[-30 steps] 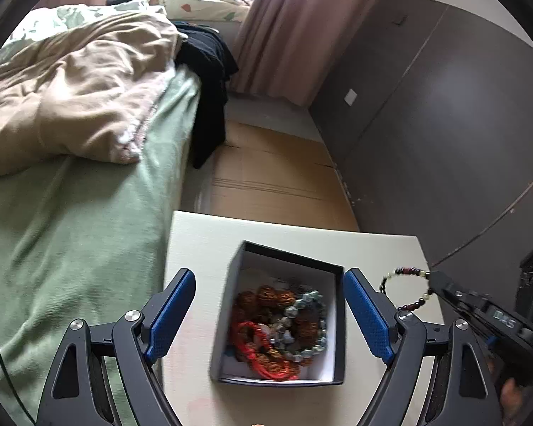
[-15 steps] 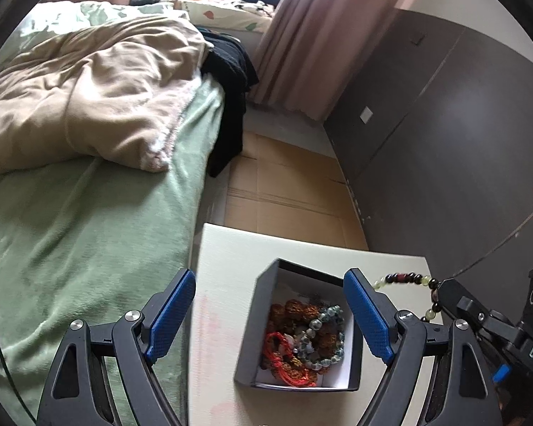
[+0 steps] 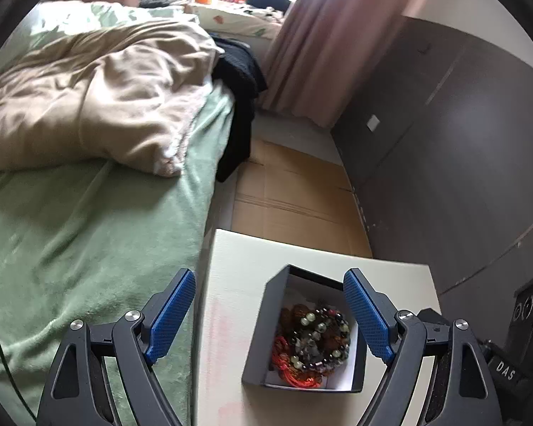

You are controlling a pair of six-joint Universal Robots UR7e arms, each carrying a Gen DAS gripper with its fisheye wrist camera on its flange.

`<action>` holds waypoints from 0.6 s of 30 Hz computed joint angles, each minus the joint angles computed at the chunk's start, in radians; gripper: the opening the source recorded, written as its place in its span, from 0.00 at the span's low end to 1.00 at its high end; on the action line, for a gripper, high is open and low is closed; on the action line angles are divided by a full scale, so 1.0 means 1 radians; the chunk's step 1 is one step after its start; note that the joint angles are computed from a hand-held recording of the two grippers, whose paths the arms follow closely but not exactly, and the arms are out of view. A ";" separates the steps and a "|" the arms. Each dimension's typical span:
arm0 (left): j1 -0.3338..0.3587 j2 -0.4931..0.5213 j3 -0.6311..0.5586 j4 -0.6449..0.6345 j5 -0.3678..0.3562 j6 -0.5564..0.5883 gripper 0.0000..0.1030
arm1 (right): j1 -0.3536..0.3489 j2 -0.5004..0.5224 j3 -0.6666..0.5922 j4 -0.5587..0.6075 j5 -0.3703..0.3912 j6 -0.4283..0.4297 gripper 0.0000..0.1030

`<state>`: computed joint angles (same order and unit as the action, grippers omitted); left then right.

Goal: Organize jewelry

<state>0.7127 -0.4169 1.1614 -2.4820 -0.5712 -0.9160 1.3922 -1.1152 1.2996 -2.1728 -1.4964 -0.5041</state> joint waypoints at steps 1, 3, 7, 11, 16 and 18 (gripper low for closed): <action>-0.004 0.005 -0.009 0.018 0.003 0.003 0.83 | -0.001 -0.004 -0.002 0.001 -0.011 -0.008 0.52; -0.011 0.014 -0.023 0.051 0.013 -0.006 0.83 | -0.004 -0.011 -0.004 0.001 -0.027 -0.013 0.52; -0.021 0.027 -0.042 0.080 0.013 -0.014 0.83 | -0.013 -0.029 -0.009 0.004 -0.050 -0.028 0.52; -0.033 0.049 -0.077 0.138 0.022 -0.024 0.83 | -0.018 -0.035 -0.026 0.022 -0.087 -0.049 0.52; -0.052 0.079 -0.117 0.190 0.029 -0.019 0.83 | -0.032 -0.053 -0.036 0.024 -0.119 -0.055 0.52; -0.060 0.088 -0.127 0.209 0.033 -0.022 0.83 | -0.038 -0.064 -0.035 0.022 -0.126 -0.063 0.52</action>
